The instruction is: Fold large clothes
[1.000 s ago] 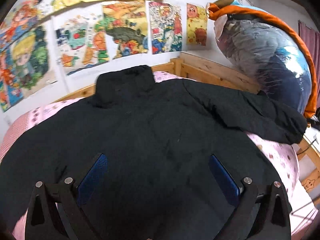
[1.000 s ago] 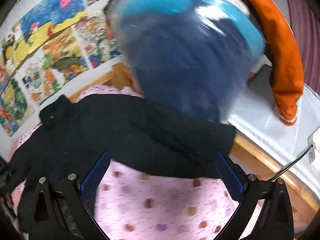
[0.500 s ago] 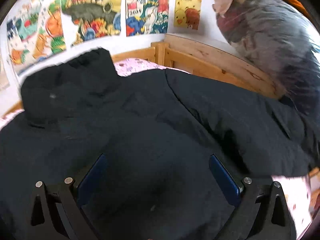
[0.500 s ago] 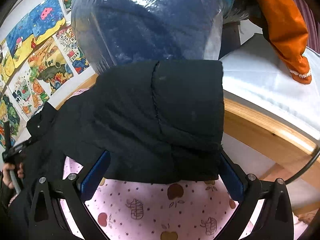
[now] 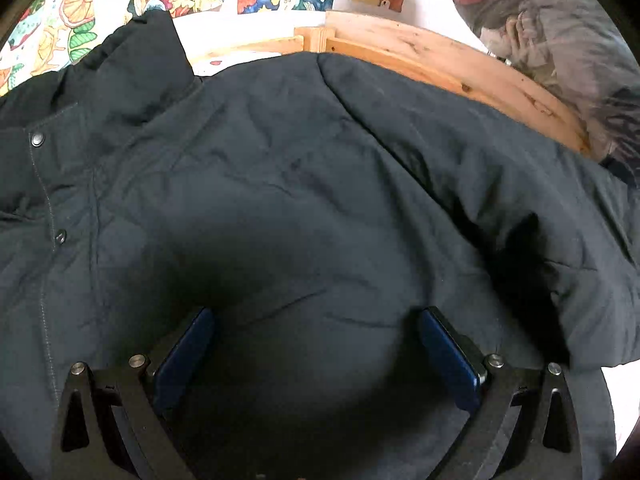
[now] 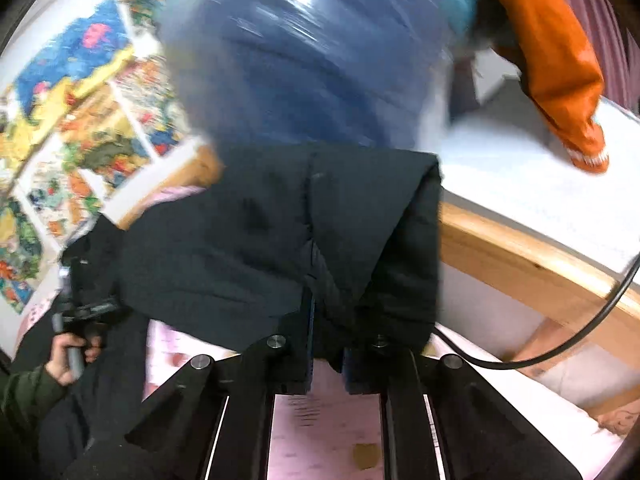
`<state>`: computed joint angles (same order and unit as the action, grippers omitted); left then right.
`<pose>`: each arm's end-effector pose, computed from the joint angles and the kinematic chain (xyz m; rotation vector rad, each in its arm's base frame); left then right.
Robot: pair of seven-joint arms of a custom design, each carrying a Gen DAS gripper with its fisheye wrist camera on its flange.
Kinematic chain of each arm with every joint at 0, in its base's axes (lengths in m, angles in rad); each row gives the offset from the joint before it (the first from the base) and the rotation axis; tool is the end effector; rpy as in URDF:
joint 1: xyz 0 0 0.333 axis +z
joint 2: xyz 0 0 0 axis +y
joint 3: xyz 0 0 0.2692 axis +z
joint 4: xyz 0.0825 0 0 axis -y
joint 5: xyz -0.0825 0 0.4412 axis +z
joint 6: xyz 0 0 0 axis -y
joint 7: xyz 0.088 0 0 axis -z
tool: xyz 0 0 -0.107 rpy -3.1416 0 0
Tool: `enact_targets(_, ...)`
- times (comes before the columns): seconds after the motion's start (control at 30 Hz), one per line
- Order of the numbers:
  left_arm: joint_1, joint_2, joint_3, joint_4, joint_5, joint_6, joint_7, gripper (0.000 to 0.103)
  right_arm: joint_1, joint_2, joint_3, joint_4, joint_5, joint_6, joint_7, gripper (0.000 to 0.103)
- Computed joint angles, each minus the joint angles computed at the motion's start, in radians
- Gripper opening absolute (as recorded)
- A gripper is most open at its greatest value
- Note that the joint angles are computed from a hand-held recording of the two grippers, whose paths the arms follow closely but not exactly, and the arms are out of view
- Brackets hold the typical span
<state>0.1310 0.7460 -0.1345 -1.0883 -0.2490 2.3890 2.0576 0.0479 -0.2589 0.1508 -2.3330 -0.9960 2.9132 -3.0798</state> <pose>0.8212 0.0300 0.3987 -1.6194 2.1837 -0.7592 0.5410 0.1630 0.4396 -1.1203 1.9611 -0.6525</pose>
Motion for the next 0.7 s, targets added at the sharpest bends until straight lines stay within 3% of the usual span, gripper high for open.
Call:
enact_targets(0.07,0.023,-0.014,-0.021,-0.009,-0.036,-0.008,0.014,0.103,-0.018,-0.010,0.046,0.025,-0.129,-0.001,0.081,0.008)
enact_targets(0.17,0.062,-0.051,-0.045,-0.031,-0.104,-0.028,0.033,0.103,0.013,0.026,0.069,0.119,-0.239,-0.004,0.075,0.008)
enact_targets(0.37,0.149,-0.209,-0.060,-0.169,-0.254,-0.026,0.132,0.102,0.161,0.237,0.047,0.430,-0.198,-0.023,-0.301,0.007)
enact_targets(0.43,0.179,-0.263,-0.049,-0.210,-0.305,-0.044,0.168,0.102,0.204,0.325,0.043,0.539,-0.127,-0.024,-0.447,0.007)
enact_targets(0.53,0.227,-0.356,-0.019,-0.287,-0.380,-0.073,0.226,0.102,0.252,0.458,0.056,0.693,0.008,-0.024,-0.660,0.007)
enact_targets(0.57,0.239,-0.387,-0.004,-0.313,-0.399,-0.082,0.240,0.102,0.257,0.482,0.076,0.725,0.001,-0.044,-0.675,0.007)
enact_targets(0.63,0.263,-0.444,0.028,-0.369,-0.441,-0.099,0.274,0.102,0.333,0.597,0.058,0.859,0.089,-0.061,-0.849,0.007)
enact_targets(0.7,0.283,-0.472,0.062,-0.389,-0.470,-0.126,0.278,0.102,0.357,0.651,0.107,0.929,0.055,-0.122,-0.889,0.007)
